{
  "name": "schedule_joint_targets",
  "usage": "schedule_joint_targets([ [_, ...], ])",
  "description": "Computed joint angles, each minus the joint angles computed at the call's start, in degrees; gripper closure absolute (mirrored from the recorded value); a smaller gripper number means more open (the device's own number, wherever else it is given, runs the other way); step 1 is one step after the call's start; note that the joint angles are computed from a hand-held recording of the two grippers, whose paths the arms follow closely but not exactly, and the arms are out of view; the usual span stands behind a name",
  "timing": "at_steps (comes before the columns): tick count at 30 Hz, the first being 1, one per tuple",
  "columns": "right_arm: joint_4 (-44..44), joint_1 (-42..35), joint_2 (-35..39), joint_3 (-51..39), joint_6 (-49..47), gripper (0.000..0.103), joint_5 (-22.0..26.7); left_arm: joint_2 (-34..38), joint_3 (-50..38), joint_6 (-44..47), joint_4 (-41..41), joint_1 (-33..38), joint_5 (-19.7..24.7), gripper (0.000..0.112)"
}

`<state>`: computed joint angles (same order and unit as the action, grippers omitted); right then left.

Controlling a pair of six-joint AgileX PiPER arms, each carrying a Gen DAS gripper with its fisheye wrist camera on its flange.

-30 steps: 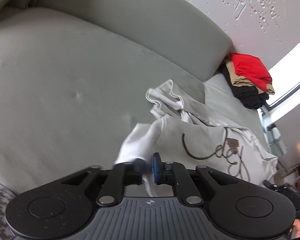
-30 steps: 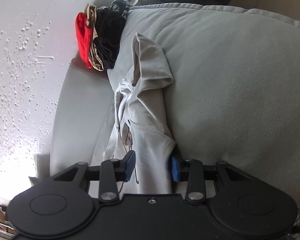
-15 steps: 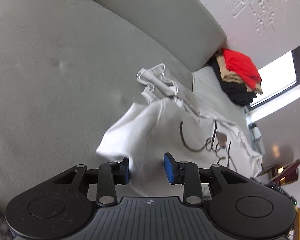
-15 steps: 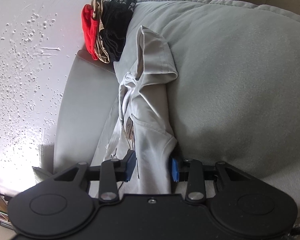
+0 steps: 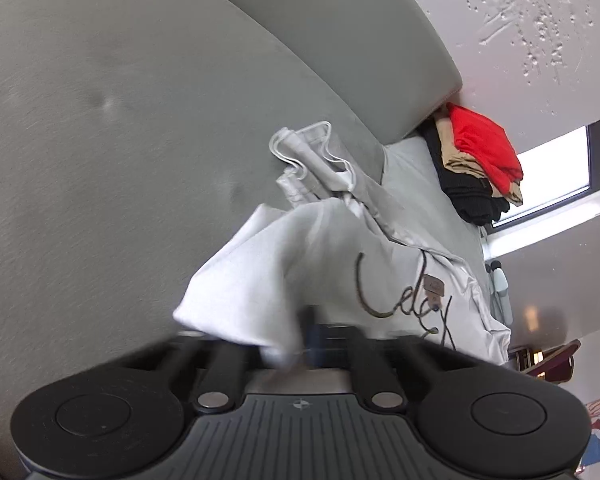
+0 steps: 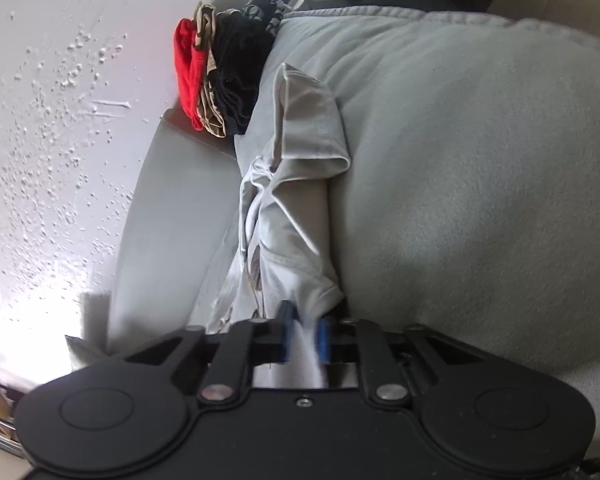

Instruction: Fold clothes

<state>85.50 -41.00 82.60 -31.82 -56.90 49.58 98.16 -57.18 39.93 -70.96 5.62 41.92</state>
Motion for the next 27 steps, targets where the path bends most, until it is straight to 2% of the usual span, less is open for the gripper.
schedule_joint_targets([
  [3, -2.6, 1.6, -5.7, -0.5, 4.4, 0.101, -2.3, -3.3, -1.6, -6.7, 6.4, -0.6, -0.4, 0.112],
  [7, -5.7, 3.9, -9.7, -6.7, 16.9, 0.101, 0.3, -6.7, -6.8, -16.1, 10.1, 1.2, 4.9, 0.112],
  [12, -7.0, 8.6, -9.9, -25.1, 33.0, 0.101, 0.8, -8.1, -22.6, -28.3, 10.8, 4.6, 11.1, 0.112],
  [15, -6.5, 9.3, -11.6, -36.4, 38.0, 0.101, 0.0, -12.3, -29.1, -30.3, 7.2, 8.1, 10.7, 0.112],
  [18, -8.7, 11.4, -14.4, -42.6, 41.2, 0.101, -3.1, -17.0, -32.4, -33.3, 7.5, 11.3, 10.9, 0.112],
  [20, -13.9, 13.5, -15.3, -45.4, 45.8, 0.101, -3.4, -20.9, -31.5, -33.4, 8.3, 12.6, 10.7, 0.112],
  [22, -15.0, 13.0, -17.3, -45.6, 47.5, 0.101, -0.5, -25.1, -29.9, -32.1, 7.2, 14.6, 10.7, 0.112],
  [25, -8.7, 7.8, -22.6, -44.0, 43.3, 0.101, 3.4, -33.5, -22.8, -23.0, -3.8, 21.2, 10.9, 0.112],
  [27, -7.5, 4.5, -23.8, -46.4, 43.2, 0.101, 6.7, -36.6, -21.7, -20.3, -8.7, 26.4, 13.7, 0.112],
])
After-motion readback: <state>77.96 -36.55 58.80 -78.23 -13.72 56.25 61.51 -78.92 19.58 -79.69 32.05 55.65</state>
